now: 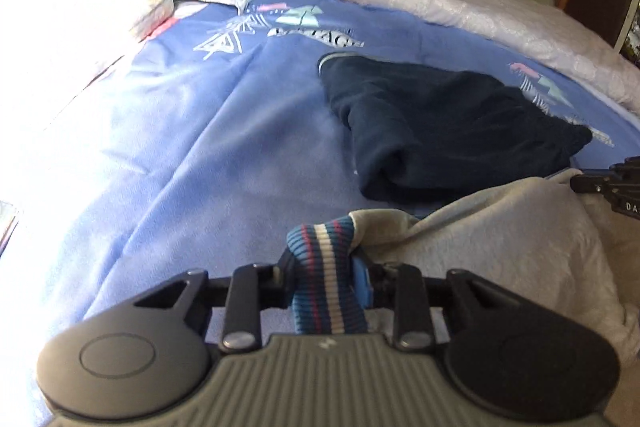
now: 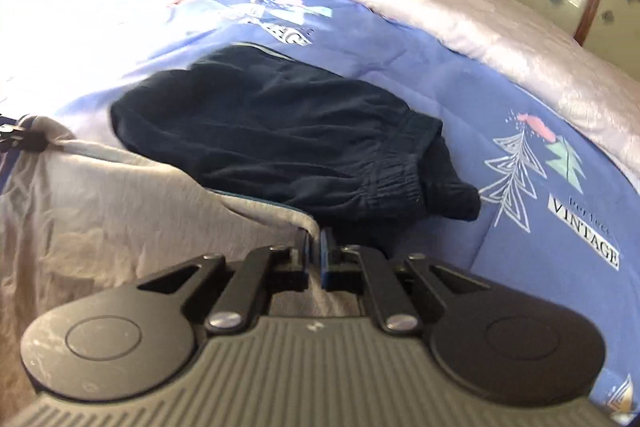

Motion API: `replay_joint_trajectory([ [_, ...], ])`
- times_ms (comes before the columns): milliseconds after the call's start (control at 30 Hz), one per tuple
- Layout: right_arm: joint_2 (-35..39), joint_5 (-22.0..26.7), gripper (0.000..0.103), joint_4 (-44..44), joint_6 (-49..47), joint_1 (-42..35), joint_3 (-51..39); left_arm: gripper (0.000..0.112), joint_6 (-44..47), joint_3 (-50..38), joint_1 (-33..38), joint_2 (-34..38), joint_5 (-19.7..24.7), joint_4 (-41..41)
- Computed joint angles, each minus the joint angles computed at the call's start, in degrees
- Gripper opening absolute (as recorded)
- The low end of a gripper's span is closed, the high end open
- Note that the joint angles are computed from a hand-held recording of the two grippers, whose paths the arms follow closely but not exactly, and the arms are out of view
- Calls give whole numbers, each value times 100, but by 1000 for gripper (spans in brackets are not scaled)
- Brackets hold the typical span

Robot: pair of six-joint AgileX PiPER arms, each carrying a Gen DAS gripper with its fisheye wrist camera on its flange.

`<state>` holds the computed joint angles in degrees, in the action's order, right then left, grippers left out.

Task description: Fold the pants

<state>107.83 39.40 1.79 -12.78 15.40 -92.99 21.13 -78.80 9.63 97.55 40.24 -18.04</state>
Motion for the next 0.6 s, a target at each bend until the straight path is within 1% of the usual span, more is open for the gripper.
replay_joint_trajectory([
  [33, 145, -174, 8, -335, 240, 114, 77, 27, -304, 82, -196, 85, -205, 457],
  [100, 464, -143, 12, -817, 743, 240, 77, 32, -884, 433, -540, 114, -713, 1311],
  [133, 449, -318, 16, -989, 931, 257, 220, 37, -1293, 676, -712, 16, -1039, 1862],
  [167, 343, -487, 21, -1148, 1097, 288, 388, 40, -1581, 822, -827, -79, -1178, 2315],
  [200, 309, -427, 30, -1077, 1071, 244, 351, 41, -1700, 886, -884, -149, -1188, 2540],
  [233, 219, -264, 35, -776, 915, 154, 288, 44, -1659, 908, -877, -220, -1123, 2559],
  [267, 44, -252, 37, -247, 568, -23, 353, 47, -1444, 928, -799, -314, -1047, 2379],
  [300, -189, -327, 37, 287, 234, -251, 508, 48, -1157, 1023, -685, -466, -1012, 2068],
  [367, -686, -382, 37, 1070, -204, -723, 853, 55, -547, 1172, -361, -775, -899, 1364],
  [433, -1226, -376, 37, 1809, -719, -1383, 1262, 57, -188, 1177, -79, -1013, -607, 833],
  [467, -1508, -381, 37, 2036, -872, -1742, 1503, 54, -282, 1148, -19, -1110, -471, 852],
  [533, -2000, -423, 37, 2274, -1118, -2527, 1952, 54, -570, 1127, 3, -1298, -376, 1180],
  [600, -2163, -433, 37, 2260, -1365, -3362, 2087, 54, -525, 1104, 66, -1471, -287, 1116],
])
